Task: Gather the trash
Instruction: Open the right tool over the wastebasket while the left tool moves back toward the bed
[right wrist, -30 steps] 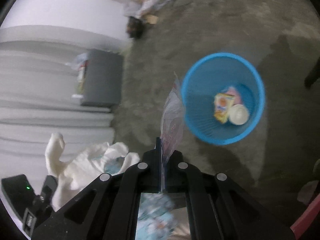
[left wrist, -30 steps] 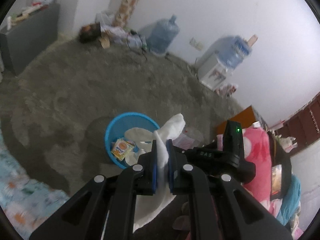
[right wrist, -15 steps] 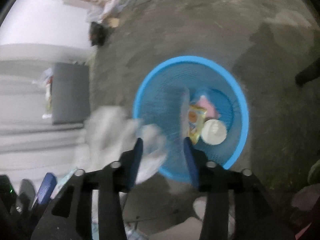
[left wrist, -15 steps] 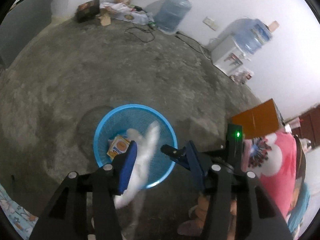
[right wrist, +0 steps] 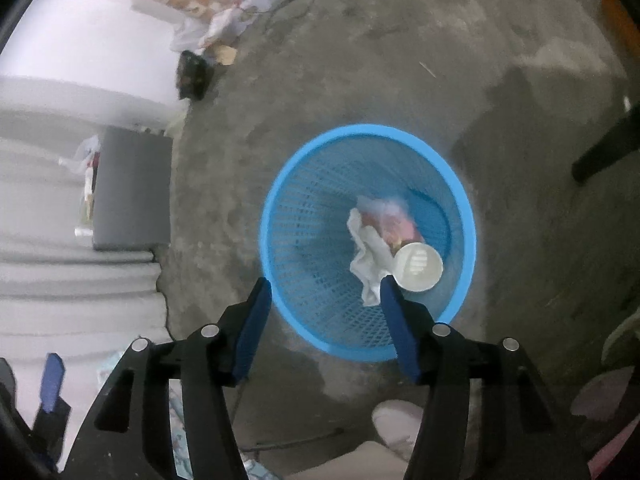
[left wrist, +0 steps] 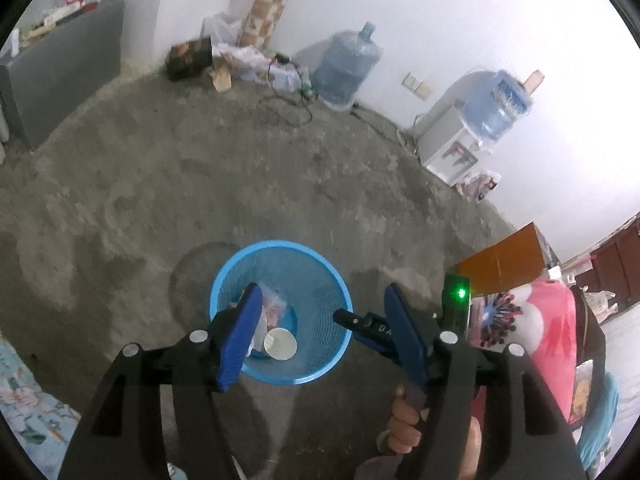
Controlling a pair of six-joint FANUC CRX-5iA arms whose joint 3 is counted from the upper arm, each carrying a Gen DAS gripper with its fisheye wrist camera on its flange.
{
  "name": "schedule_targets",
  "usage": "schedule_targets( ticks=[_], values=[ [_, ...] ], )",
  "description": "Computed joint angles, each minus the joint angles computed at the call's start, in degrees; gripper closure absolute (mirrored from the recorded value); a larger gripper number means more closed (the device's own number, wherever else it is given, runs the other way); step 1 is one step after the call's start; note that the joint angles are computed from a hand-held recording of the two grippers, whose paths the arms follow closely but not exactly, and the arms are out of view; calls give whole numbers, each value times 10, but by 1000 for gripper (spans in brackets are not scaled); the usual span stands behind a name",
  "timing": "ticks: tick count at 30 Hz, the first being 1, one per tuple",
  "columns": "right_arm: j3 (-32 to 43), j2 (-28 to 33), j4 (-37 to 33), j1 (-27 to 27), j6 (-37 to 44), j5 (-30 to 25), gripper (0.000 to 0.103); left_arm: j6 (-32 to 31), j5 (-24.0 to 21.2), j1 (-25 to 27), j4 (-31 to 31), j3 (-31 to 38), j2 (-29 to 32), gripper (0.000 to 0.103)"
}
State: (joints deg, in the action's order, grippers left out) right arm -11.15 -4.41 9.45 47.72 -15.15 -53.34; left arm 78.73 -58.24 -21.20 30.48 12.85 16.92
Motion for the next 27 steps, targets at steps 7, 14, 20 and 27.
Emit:
schedule_targets(
  ticks=[7, 14, 20, 27],
  values=[
    [125, 53, 65, 50, 69, -123, 27, -30, 14, 29, 7, -67, -110, 30],
    [272, 123, 185, 136, 153, -249, 9, -50, 18, 87, 2, -145, -254, 19],
    [405, 209, 294, 214, 260, -363, 8, -72, -4, 152, -16, -198, -366, 13],
    [527, 305, 389, 270, 428, -417, 8, -122, -67, 304, 35, -284, -498, 12]
  ],
)
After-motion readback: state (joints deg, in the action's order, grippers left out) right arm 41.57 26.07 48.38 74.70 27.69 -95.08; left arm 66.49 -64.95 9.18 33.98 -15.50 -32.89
